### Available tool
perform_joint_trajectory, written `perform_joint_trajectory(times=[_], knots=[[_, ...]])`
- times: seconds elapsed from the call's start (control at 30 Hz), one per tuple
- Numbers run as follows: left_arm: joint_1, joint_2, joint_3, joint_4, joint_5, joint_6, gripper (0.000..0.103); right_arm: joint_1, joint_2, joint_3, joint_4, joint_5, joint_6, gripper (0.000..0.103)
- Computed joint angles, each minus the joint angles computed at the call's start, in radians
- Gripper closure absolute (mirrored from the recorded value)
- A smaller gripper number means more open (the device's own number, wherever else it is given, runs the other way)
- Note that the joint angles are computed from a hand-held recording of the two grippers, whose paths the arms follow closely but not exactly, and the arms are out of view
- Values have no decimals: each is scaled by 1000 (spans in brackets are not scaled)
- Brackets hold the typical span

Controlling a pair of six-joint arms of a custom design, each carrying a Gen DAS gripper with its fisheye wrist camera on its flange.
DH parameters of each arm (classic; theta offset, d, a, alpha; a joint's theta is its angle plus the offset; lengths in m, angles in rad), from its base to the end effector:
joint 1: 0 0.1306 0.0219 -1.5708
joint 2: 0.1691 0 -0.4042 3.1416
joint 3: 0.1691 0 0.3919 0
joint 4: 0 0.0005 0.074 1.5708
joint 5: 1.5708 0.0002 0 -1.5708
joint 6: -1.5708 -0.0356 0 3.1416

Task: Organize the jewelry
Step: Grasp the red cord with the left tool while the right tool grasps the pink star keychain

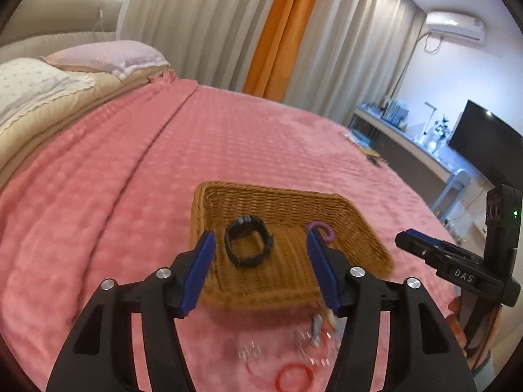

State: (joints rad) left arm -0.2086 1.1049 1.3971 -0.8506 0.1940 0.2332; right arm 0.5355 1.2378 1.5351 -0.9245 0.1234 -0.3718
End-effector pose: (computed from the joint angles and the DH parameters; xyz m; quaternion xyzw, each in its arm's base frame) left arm 0.3617 -0.0841 0.5721 0.0363 0.8710 -0.1884 0.4523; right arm 0.3629 0.2096 0.5799 -0.0447 0.8884 0.1494 0.4318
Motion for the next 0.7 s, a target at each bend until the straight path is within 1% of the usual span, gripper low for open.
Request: perform_joint_trajectory(times=[0.07,0.1,0.17,0.3,0.43,0.57,0.7], knots=[[-5,-35,-26,-4,1,-2,44,30,-50,-38,13,31,5,55],[-12,-60,-47,-8,-5,-3,44,46,-73,-60,16,50,-1,55],[-14,-94,-82,-13,9,-1,44,70,-108,-98,14,82,-21,55],[-38,-148,-163,-21,11,14,44,90,-149,-183,6,83,-67,55],[-55,-158,-226,-34,6,44,45,97,-174,-269,4,49,-122,55],[-63,-123,-257,-47,3,60,46,113,-168,-314,2,16,-146,55],[-54,-98,-273,-35,23,59,46,146,-157,-326,-9,57,-131,55]])
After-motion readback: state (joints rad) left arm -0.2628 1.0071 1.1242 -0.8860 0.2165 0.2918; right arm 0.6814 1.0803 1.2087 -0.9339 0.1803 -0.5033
